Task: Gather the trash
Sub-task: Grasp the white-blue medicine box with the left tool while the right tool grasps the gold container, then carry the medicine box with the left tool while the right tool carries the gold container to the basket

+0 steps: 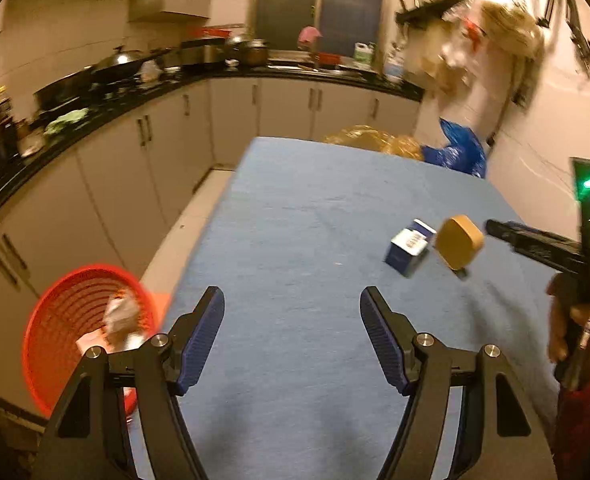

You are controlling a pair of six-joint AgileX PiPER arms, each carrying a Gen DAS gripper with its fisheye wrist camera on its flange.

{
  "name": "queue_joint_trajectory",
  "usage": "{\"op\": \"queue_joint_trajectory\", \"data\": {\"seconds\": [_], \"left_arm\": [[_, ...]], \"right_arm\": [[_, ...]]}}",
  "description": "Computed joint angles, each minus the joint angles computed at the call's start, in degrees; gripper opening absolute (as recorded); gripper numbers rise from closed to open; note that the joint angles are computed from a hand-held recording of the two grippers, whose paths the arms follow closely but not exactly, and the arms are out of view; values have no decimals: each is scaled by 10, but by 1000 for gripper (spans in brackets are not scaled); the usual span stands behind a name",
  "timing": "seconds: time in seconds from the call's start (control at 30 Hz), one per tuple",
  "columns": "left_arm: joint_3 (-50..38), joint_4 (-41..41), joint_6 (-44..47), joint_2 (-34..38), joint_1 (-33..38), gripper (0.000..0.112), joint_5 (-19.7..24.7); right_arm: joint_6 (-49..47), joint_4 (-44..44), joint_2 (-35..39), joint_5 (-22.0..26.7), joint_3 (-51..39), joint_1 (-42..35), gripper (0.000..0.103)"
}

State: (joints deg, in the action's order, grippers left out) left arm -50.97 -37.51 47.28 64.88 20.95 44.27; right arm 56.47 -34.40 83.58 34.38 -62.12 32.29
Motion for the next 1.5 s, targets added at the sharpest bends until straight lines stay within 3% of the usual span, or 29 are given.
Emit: {"op": "queue_joint_trajectory", "data": {"seconds": [0.13, 0.2, 0.27, 0.3, 0.5, 0.63, 0.83, 1.03, 1.17, 1.2, 1.23, 1.27, 1.3, 1.5], "left_arm": [[-14, 66, -85, 17, -76, 69, -23], [-21, 91, -117, 26, -104, 69, -30], [-25, 119, -149, 31, -131, 69, -43], [-28, 122, -153, 36, -138, 69, -45], [-65, 149, -204, 88, -206, 69, -50], [-108, 184, -257, 143, -270, 69, -57], [-185, 288, -336, 251, -359, 69, -74], [-283, 292, -302, 358, -379, 69, -32], [-320, 331, -323, 405, -397, 69, -18], [-323, 333, -326, 412, -399, 68, -18], [-320, 335, -329, 413, -399, 58, -23], [-316, 338, -337, 415, -400, 42, -28], [-317, 331, -336, 417, -397, 34, -24], [-266, 329, -364, 389, -394, 33, -74]], "right_arm": [[-61, 64, 26, -63, 9, -41, 58], [-83, 79, 32, -78, 13, -45, 52], [-84, 79, 43, -88, 17, -47, 35], [-88, 85, 41, -101, 27, -50, 34], [-87, 85, 6, -147, 76, -58, 33], [-34, 48, -43, -168, 113, -63, 33], [-66, 106, -78, -205, 140, -86, 33], [-198, 258, -95, -229, 154, -119, 33], [-229, 295, -100, -231, 158, -124, 33], [-244, 308, -100, -230, 156, -126, 33], [-236, 300, -100, -229, 155, -125, 33], [-238, 300, -100, -230, 157, -126, 33], [-250, 310, -100, -230, 156, -128, 33], [-187, 240, -94, -227, 153, -109, 33]]}}
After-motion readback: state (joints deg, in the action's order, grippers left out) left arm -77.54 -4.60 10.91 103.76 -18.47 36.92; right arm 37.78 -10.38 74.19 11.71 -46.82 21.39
